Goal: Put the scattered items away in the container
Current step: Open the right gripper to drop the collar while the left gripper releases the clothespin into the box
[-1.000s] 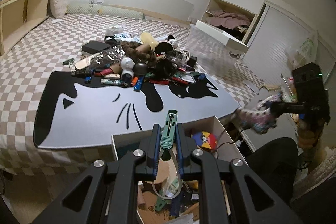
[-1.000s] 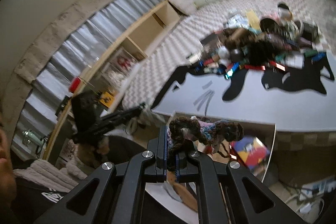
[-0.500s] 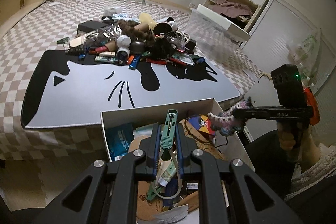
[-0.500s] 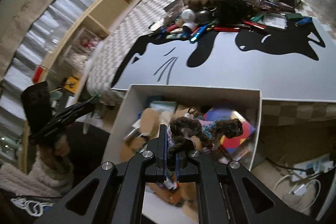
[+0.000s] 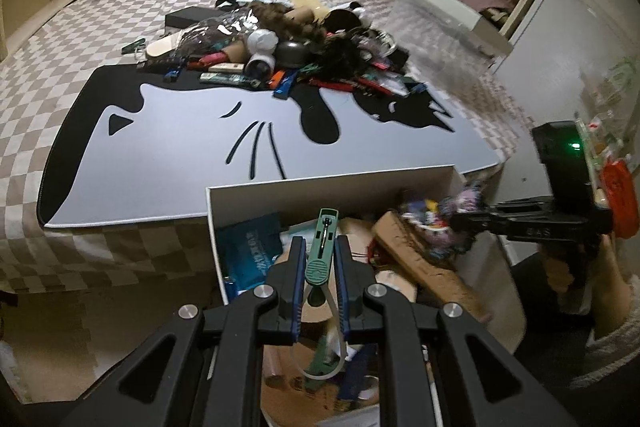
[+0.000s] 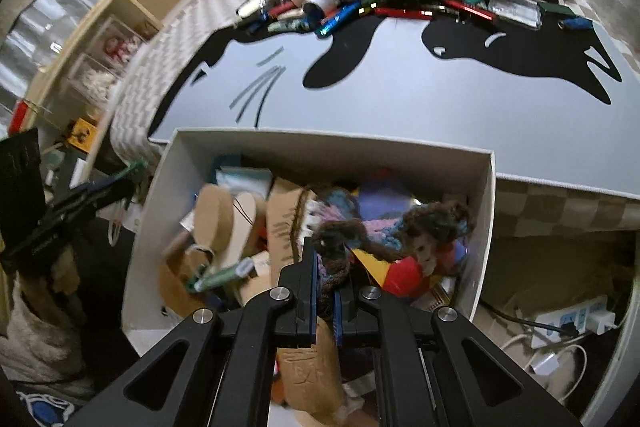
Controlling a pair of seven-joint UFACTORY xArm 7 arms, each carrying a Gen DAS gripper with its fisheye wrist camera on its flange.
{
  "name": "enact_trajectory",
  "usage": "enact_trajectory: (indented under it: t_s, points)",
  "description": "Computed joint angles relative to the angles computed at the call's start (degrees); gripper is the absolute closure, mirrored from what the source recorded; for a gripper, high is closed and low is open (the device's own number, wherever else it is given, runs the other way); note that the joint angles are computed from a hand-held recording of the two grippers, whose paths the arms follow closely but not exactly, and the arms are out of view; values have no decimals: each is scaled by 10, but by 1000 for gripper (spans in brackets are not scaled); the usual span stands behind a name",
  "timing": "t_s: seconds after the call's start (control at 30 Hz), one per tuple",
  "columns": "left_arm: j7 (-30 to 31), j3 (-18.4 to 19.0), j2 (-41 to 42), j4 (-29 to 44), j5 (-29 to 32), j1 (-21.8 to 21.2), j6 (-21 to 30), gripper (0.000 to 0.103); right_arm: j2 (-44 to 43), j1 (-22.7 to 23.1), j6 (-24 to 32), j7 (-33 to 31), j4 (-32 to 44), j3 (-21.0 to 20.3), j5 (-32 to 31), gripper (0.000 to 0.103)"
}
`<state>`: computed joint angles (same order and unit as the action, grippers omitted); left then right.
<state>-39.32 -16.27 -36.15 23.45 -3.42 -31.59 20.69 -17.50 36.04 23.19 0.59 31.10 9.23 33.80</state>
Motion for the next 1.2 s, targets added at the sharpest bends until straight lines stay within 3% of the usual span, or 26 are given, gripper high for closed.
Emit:
enact_trajectory:
  t_s: [0.13, 0.6, 0.7, 0.77, 0.8, 1.2]
  points:
    - [-14, -16, 19, 8, 18, 22, 10, 89, 4, -8, 1, 18, -7, 3, -17, 96]
    - [-91, -64, 84, 42, 121, 82, 44, 89, 1, 13, 10, -55, -20, -25, 100, 95]
    - [-111, -69, 92, 46, 142, 88, 49, 89, -2, 5, 21, -56, -18, -19, 105, 82]
    - [-120, -67, 95, 46, 150, 86, 52, 89, -8, 2, 21, -52, -18, -10, 96, 46]
    - [-123, -66, 97, 47, 152, 85, 53, 89, -11, 1, 19, -50, -20, -6, 90, 42]
    - [-161, -57, 111, 54, 174, 80, 71, 86, -40, -5, 29, -34, -29, -21, 70, 39]
